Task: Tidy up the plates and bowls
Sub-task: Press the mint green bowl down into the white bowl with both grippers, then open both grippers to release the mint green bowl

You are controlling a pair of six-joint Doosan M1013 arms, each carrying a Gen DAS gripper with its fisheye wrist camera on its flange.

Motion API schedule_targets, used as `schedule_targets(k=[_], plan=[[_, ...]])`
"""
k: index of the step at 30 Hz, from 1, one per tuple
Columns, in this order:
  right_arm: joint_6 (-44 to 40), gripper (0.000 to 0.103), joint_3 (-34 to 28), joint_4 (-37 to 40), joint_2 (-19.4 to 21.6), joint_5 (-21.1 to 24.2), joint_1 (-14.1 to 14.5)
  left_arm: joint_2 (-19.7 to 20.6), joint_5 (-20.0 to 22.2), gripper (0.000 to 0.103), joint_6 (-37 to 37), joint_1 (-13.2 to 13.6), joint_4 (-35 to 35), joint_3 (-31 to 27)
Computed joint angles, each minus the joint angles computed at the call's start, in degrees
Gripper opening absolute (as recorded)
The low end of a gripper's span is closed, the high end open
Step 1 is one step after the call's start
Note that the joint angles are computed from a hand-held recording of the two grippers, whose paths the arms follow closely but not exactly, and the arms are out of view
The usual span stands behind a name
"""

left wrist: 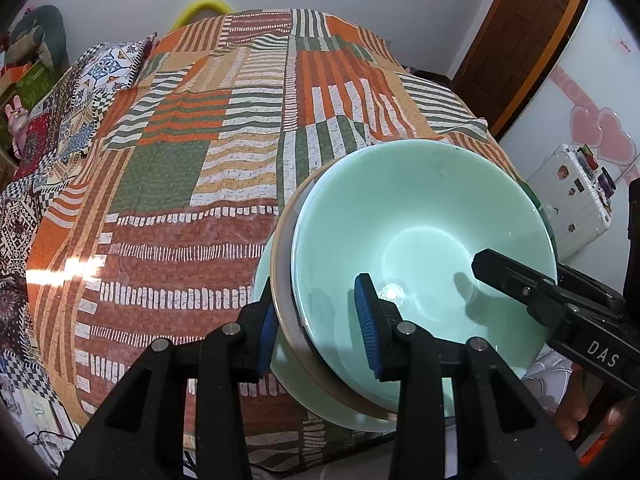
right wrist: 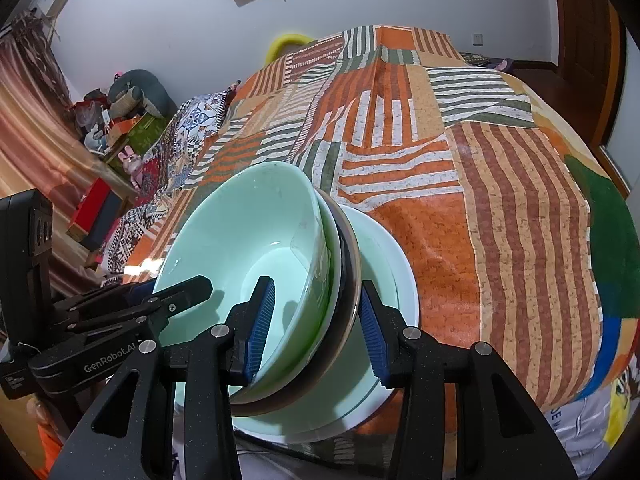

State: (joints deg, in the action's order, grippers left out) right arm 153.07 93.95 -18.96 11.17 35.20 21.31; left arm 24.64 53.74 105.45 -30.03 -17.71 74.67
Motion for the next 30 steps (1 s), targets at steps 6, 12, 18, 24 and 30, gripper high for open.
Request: schedule_targets(k=[6, 12, 18, 24, 30], plan=[[-1.0, 0.043, 0.3, 0.6, 0.1, -1.3, -0.2, 0.2, 0.0, 0.037, 0.4, 0.1, -0.5, 0.1], [-2.2, 0.046, 0.6, 1.3, 0.1, -2.3, -0.2, 0.2, 0.5, 0.037, 0.9, 0.6, -2.2, 0.1], [-1.3, 0.046, 0.0, -1.2, 0.1, 0.2, 0.5, -1.2, -1.0, 0.040, 1.5, 0.9, -2.2, 1.0], [3.7, 0.057, 0.7, -7.7, -1.5, 0.0, 1.5, -3.3, -3.4, 0.042, 2.9, 1.6, -4.0, 2.1], [10.8, 0.057, 1.3, -16.7, -3.5, 0.5, 3.0, -7.1, -9.5, 0.046, 7.8, 1.7, -8.1, 4.8]])
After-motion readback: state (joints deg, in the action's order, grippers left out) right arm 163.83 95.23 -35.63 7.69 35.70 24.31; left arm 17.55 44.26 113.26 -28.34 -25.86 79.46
